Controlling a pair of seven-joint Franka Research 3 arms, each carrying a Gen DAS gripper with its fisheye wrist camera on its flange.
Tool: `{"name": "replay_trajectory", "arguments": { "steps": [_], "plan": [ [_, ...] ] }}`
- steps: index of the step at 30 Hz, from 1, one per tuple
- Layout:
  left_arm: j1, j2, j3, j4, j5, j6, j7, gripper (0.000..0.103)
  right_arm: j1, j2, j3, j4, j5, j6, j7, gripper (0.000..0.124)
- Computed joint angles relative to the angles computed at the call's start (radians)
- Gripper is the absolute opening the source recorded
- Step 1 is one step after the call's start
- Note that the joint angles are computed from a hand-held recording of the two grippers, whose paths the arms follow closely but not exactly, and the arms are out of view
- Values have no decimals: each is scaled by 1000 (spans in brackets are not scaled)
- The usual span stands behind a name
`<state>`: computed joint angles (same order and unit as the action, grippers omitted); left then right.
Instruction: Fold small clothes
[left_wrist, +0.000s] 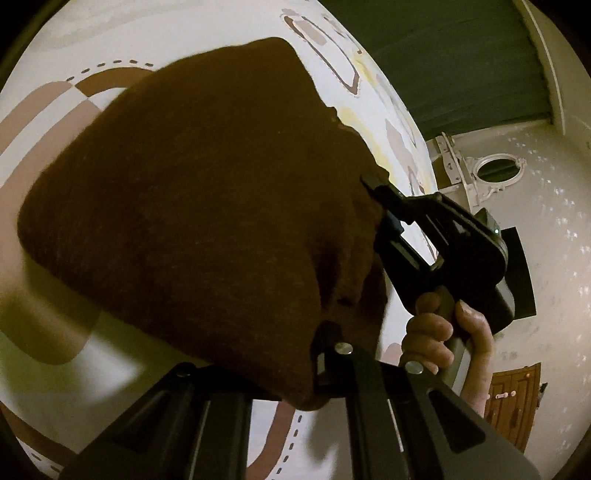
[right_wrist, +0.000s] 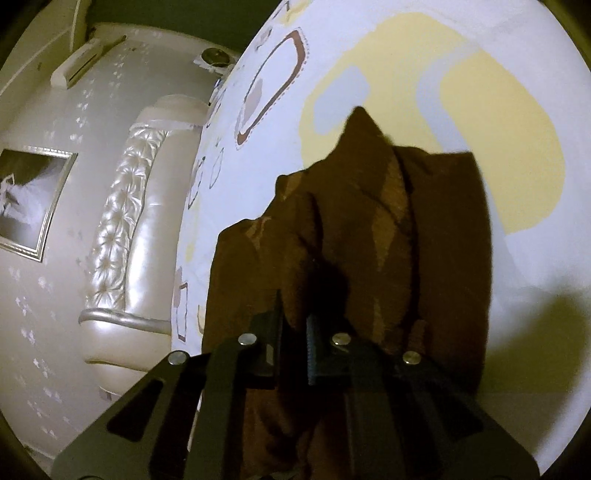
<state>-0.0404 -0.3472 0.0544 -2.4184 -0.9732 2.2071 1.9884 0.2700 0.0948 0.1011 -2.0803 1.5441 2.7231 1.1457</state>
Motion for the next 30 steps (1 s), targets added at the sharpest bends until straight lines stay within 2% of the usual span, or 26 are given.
{"name": "replay_trajectory", "arguments": {
  "steps": [10,13,15,18,20,23,25,26,30],
  "plan": [
    [-9,16,-6,27,-12,-10,-8,7,0,-6,-4,30,-139,-4,75,8],
    [-7,17,-6,25,-16,-13,-4,7,1,-6,-5,29,-222,4,136,8],
    [-3,20,-5,25,-16,-20,-6,7,-3,-3,-4,22,-224,-3,148,8],
    [0,37,-9,30,-12,-22,-3,7,-4,-5,-3,2,-248,8,194,17],
    [4,44,-10,34,-10,-29,0,7,0,-11,0,-14,-244,40,205,29],
    [8,45,-14,35,-13,-31,7,7,-4,4,5,-6,-142,53,142,32],
    [7,42,-20,37,-12,-26,8,7,-9,24,5,13,-102,36,117,28],
    [6,40,-21,37,-13,-24,8,7,-10,34,4,24,-114,31,121,11],
    [-3,30,-26,41,-21,-16,12,7,-17,57,0,67,-252,8,181,7]
  ]
}}
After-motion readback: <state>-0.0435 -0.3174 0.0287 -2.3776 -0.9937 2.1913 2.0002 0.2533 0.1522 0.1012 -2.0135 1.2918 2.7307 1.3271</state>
